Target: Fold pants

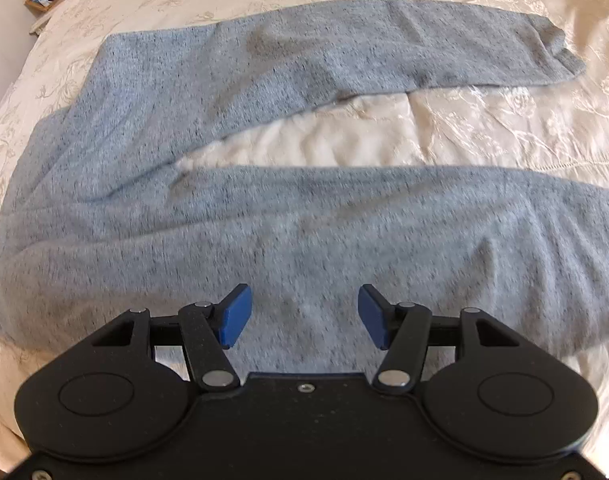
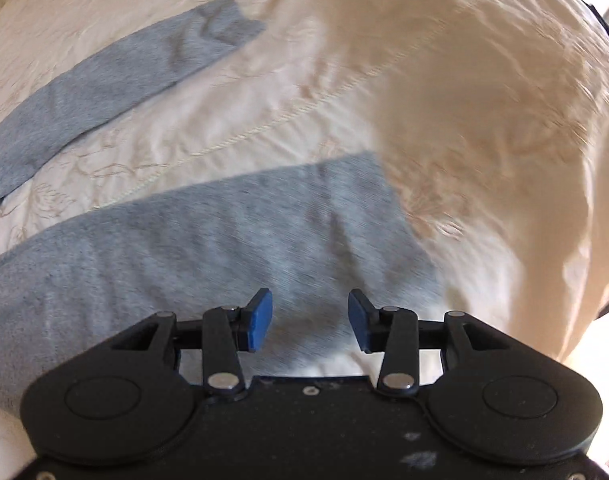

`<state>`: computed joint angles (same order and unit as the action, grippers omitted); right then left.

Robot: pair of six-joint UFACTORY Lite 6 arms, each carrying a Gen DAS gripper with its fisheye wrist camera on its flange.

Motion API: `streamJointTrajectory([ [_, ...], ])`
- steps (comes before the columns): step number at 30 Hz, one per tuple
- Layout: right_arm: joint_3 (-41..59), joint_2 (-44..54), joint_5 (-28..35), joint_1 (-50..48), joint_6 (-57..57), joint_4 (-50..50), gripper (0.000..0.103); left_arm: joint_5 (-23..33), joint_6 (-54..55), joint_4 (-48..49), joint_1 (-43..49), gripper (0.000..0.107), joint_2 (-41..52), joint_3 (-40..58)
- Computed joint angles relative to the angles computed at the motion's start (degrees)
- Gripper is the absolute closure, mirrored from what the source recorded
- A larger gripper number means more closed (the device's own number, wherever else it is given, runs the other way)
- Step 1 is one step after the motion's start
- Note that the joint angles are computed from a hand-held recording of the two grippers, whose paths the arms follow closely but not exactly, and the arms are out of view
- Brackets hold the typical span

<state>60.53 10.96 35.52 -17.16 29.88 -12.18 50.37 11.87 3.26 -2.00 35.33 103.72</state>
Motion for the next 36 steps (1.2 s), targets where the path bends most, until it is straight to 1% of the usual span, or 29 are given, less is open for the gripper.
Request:
streamJointTrajectory([
  [3, -4.83, -3.46, -1.28, -5.44, -2.92, 1.04, 0.059, -1.37, -0.72, 0.73, -1.37, 0.045, -6.12, -8.51],
  [5, -6.85, -4.08, -2.97, -7.94, -4.82, 1.16, 0.059, -2.60, -1.61, 1.61, -2.39, 0.045, -9.34, -13.21],
  [7, -7.61, -3.10, -4.87, -10.26, -9.50, 3.33, 0.059, -3.15, -2.67, 2.18, -3.22, 0.045, -11.14, -15.86],
  [11, -2.98, 4.77, -8.58, -12.33, -17.49, 9.36, 0.058, -3.59, -5.40, 3.26, -4.79, 0.045, -12.33, -17.18],
  [15, 4.55, 12.19, -7.81, -12.47, -21.91, 14.49, 0.057, -3.88, -8.06, 4.66, -5.90, 0.045, -12.73, -16.87],
  [16, 6.09, 13.79, -7.43, -12.74, -22.76, 15.92, 0.055, -4.00, -8.69, 4.85, -6.02, 0.045, -12.97, -16.94],
  [17, 6.56, 14.32, -7.28, -13.00, -23.46, 16.88, 0.055, -3.98, -9.14, 4.93, -6.10, 0.045, -13.22, -17.07],
  [18, 6.69, 14.60, -7.26, -13.42, -25.12, 18.31, 0.057, -3.94, -9.45, 5.00, -6.16, 0.045, -13.43, -17.25],
  [19, 6.84, 14.88, -7.14, -14.04, -29.19, 21.97, 0.064, -3.79, -9.95, 5.27, -6.32, 0.045, -13.69, -17.56],
  [20, 7.24, 15.29, -6.18, -15.07, -34.29, 26.58, 0.089, -3.63, -10.28, 5.49, -6.45, 0.045, -13.89, -17.88],
  [21, 8.00, 15.75, -4.66, -15.94, -37.39, 29.97, 0.094, -3.46, -10.38, 5.50, -6.58, 0.045, -14.11, -18.20],
  [22, 7.60, 14.99, -4.57, -16.23, -38.28, 30.97, 0.094, -3.22, -10.37, 5.46, -6.76, 0.045, -14.42, -18.60],
  [23, 6.69, 12.58, -3.24, -16.57, -38.74, 30.51, 0.095, -2.82, -10.26, 5.47, -6.96, 0.045, -14.78, -18.93],
  [24, 6.64, 11.26, -2.61, -16.15, -36.83, 27.64, 0.095, -2.58, -9.98, 5.37, -7.10, 0.045, -15.35, -19.43],
  [26, 5.95, 7.29, -0.98, -15.29, -31.83, 18.43, 0.097, -2.60, -9.29, 5.00, -7.16, 0.045, -16.89, -20.94],
  [27, 5.71, 6.48, -0.57, -15.51, -31.13, 15.99, 0.098, -2.42, -9.11, 5.04, -7.21, 0.045, -17.29, -21.37],
  [29, 5.82, 7.09, 0.74, -16.41, -28.48, 11.76, 0.098, -1.85, -8.56, 5.15, -7.02, 0.045, -18.34, -22.61],
  [31, 5.95, 7.97, 1.34, -16.44, -26.12, 10.39, 0.098, -1.54, -8.40, 5.47, -6.38, 0.045, -19.41, -23.83],
  [32, 5.51, 6.91, 1.06, -15.24, -25.21, 9.67, 0.097, -1.57, -8.11, 5.51, -5.84, 0.045, -19.98, -24.48],
  [33, 4.26, 4.54, -0.20, -14.20, -26.50, 9.71, 0.097, -1.64, -8.02, 5.81, -5.27, 0.045, -20.42, -25.06],
  [34, 3.05, 2.72, -2.02, -12.82, -26.14, 7.55, 0.097, -1.73, -8.47, 6.65, -4.70, 0.045, -20.73, -25.64],
  [35, 3.24, 2.98, -2.71, -11.70, -24.02, 3.75, 0.097, -1.70, -8.45, 7.29, -3.93, 0.045, -20.84, -25.91],
  [36, 4.71, 5.27, -1.86, -11.58, -21.43, 2.34, 0.097, -1.83, -8.01, 7.75, -3.00, 0.045, -20.90, -26.01],
])
